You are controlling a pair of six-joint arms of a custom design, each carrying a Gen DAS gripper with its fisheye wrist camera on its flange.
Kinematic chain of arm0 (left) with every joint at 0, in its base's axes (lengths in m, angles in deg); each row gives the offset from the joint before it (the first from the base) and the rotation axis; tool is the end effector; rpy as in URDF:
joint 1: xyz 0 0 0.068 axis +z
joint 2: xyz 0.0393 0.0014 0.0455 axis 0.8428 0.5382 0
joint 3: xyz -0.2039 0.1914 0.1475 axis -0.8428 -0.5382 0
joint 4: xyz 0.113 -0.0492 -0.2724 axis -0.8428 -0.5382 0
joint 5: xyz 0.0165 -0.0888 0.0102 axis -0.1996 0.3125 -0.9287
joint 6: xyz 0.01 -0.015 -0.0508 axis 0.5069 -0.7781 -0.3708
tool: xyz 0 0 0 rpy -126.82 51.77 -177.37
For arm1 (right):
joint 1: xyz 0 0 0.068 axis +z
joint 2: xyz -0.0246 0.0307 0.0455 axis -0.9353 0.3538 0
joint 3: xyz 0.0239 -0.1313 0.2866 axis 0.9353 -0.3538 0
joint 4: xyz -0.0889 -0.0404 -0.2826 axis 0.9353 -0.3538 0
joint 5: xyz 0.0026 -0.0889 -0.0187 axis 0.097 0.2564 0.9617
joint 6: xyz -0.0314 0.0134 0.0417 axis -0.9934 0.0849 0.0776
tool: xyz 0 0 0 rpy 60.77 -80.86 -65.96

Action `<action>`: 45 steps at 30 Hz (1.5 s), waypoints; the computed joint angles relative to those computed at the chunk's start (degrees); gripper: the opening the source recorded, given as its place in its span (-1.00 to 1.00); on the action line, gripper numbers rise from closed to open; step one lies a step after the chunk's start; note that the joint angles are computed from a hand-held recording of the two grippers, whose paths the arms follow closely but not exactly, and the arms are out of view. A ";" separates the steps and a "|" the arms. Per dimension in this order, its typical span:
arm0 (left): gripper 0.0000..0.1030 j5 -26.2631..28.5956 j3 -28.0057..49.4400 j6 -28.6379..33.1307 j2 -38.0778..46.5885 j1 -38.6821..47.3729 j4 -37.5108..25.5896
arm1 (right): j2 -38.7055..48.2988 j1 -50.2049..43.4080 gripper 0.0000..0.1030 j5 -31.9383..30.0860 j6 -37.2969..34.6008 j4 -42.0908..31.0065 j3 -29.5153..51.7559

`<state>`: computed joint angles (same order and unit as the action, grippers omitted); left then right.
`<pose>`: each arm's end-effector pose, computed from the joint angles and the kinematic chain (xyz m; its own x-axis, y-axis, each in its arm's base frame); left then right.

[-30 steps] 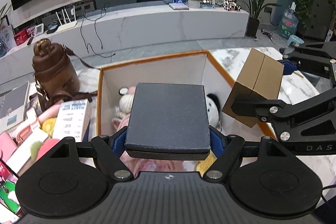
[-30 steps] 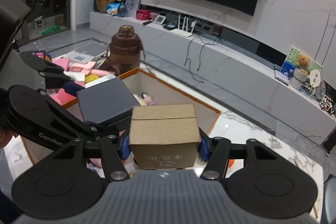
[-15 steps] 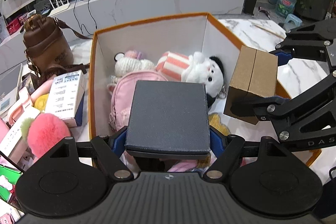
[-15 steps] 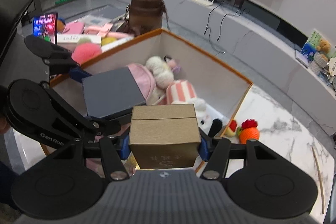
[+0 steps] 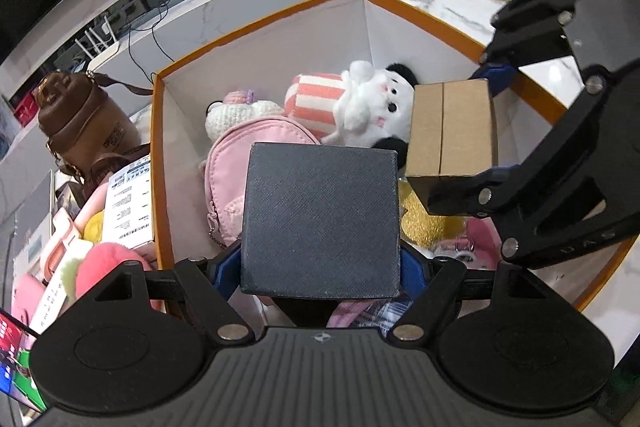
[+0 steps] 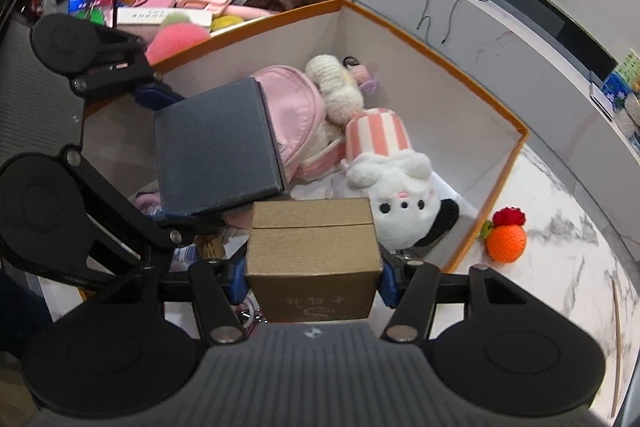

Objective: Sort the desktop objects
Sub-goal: 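Lower the grey box and cardboard cube into the box and open both grippers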

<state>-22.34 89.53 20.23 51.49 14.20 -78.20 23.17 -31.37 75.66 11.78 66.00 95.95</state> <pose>0.2027 -0.1717 0.1718 -0.7336 0.4224 -0.5323 0.3512 0.9063 0.2352 0.2663 0.2058 0.1802 -0.5300 -0.6654 -0.5257 -0.7185 0.6817 -0.1384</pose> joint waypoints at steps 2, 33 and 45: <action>0.74 0.42 0.20 0.75 0.30 0.04 -0.33 | 0.84 -0.08 0.19 -0.31 -1.06 -0.79 0.63; 0.83 -2.17 2.97 4.90 -1.08 -1.84 -4.16 | -3.81 -2.16 0.29 -1.24 0.23 2.53 -0.46; 0.84 -3.26 5.19 2.72 -4.34 -0.28 -1.35 | -11.80 -10.97 0.30 -5.57 3.14 4.81 -3.79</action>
<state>-25.60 94.72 22.94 47.15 13.91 -79.54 11.37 -42.34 70.09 14.93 70.82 92.16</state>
